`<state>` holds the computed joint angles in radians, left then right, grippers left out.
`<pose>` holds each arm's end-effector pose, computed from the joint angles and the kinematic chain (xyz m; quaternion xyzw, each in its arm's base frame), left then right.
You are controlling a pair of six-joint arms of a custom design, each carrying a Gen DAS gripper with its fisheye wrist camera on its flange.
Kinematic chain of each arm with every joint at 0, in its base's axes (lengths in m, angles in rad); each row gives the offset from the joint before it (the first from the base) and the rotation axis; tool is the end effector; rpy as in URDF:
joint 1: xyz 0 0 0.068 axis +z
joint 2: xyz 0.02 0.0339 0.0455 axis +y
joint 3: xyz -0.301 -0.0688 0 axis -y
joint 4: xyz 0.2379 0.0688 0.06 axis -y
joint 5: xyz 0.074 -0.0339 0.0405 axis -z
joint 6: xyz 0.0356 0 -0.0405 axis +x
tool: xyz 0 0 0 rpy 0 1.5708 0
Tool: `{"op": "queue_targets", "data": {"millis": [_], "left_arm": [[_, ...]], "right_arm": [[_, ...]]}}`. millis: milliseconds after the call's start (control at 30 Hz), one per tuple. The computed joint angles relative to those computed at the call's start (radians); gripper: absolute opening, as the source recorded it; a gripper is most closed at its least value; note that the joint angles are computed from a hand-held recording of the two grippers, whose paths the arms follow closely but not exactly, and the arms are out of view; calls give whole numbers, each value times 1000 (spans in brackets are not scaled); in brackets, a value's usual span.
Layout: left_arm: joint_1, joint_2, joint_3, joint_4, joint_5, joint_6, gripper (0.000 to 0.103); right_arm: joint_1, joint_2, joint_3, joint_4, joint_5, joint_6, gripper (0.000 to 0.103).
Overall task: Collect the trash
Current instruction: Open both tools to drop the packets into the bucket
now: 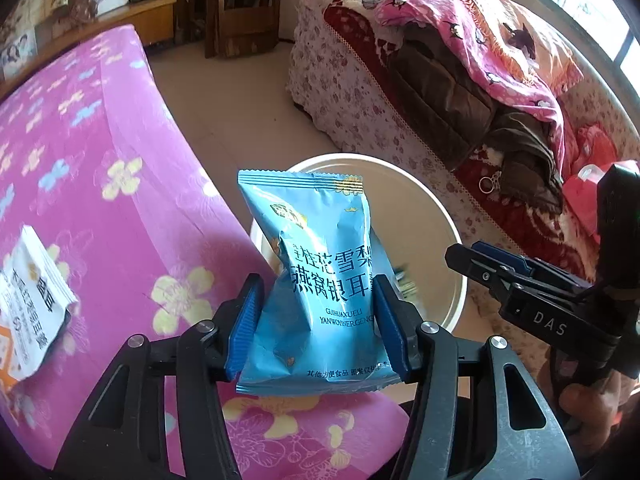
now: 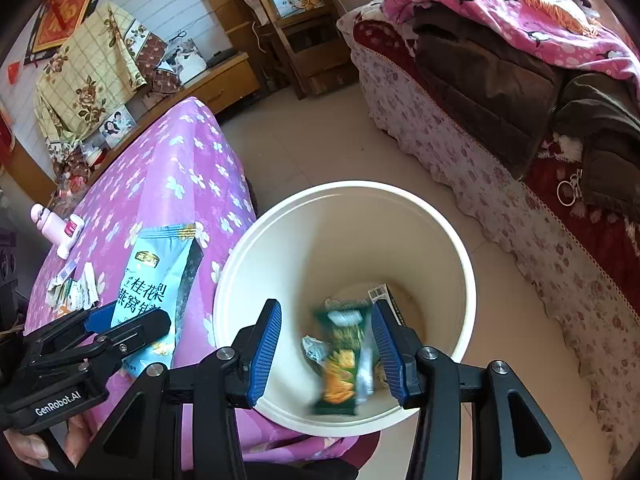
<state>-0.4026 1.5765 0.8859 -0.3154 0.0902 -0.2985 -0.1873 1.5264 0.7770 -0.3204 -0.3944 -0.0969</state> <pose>0.2765 -0.1212 0.2167 0.0625 0.9575 -0.1363 0.2466 0.2708 -0.0374 0.2023 -0.0056 0.9512 0.1535 0.2675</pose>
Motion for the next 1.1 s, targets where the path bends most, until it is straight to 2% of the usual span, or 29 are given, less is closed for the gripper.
{"op": "queue_targets", "data": {"millis": [167, 667, 1100], "left_arm": [[0, -14, -8, 7, 8, 3, 60], [15, -86, -37, -14, -14, -13, 60], [70, -197, -82, -60, -65, 22, 60]], "right_arm": [[5, -2, -2, -8, -1, 1, 45], [27, -50, -6, -30, 3, 18, 45], [154, -107, -14, -40, 38, 73, 46]]}}
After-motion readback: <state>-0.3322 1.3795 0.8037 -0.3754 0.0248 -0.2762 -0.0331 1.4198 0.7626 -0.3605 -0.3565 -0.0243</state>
